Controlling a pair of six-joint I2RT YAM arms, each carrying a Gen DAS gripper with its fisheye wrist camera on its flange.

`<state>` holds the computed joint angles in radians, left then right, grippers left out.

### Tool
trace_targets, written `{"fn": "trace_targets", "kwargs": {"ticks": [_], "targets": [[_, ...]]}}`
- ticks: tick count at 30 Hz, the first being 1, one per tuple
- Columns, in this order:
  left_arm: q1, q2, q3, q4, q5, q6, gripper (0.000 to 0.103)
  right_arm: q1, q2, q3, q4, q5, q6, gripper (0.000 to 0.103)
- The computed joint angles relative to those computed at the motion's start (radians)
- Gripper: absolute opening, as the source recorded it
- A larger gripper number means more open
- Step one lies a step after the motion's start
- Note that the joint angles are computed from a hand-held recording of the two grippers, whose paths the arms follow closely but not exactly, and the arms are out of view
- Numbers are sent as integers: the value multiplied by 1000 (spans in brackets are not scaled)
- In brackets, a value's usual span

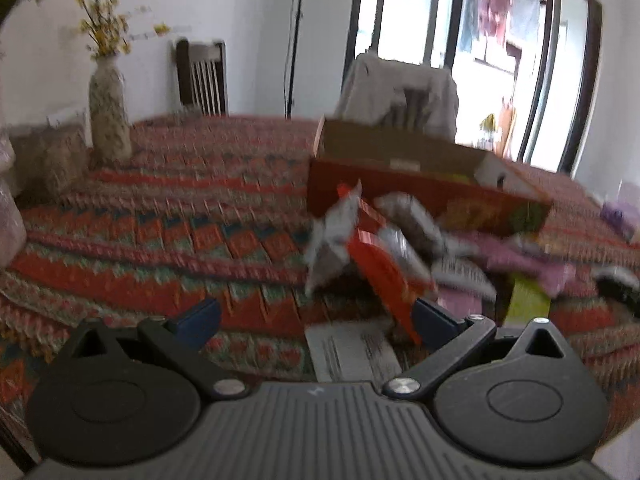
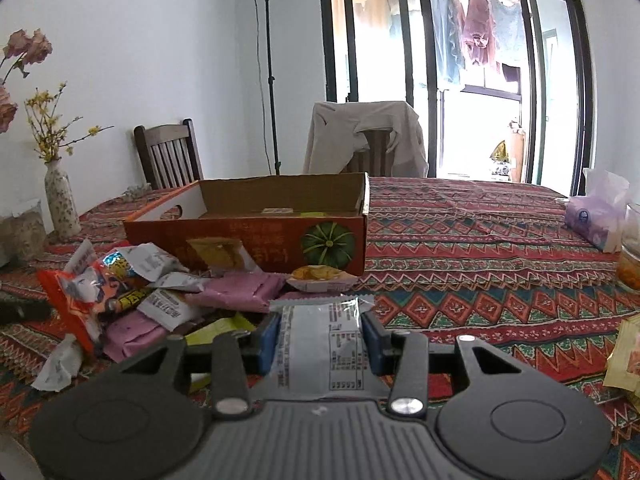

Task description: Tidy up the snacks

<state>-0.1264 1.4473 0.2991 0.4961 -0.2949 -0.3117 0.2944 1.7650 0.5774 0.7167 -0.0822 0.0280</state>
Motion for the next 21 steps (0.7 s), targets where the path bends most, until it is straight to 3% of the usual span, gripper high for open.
{"fn": "trace_targets", "kwargs": {"ticks": [6,12,14,16,17,21], "targets": [[-29,157,64,-21,-2,-40,102,8,-11,-18,8,1,-2,42],[-58,178,61,-6,-53,-45,79,8,-18,-29,6,5,-2,42],[-54,163,52,1,-40,-29,55,10,-22,-33,8,6,-2,42],[-45,143,43,-4,-15,-17,53,11,-26,-38,11,3,-1,42],[-41,133,35,0,-7,-17,46,12,-29,-42,13,0,0,42],[-33,93,-2,21,-9,-20,46,14,-40,-56,19,-3,-4,42]]}}
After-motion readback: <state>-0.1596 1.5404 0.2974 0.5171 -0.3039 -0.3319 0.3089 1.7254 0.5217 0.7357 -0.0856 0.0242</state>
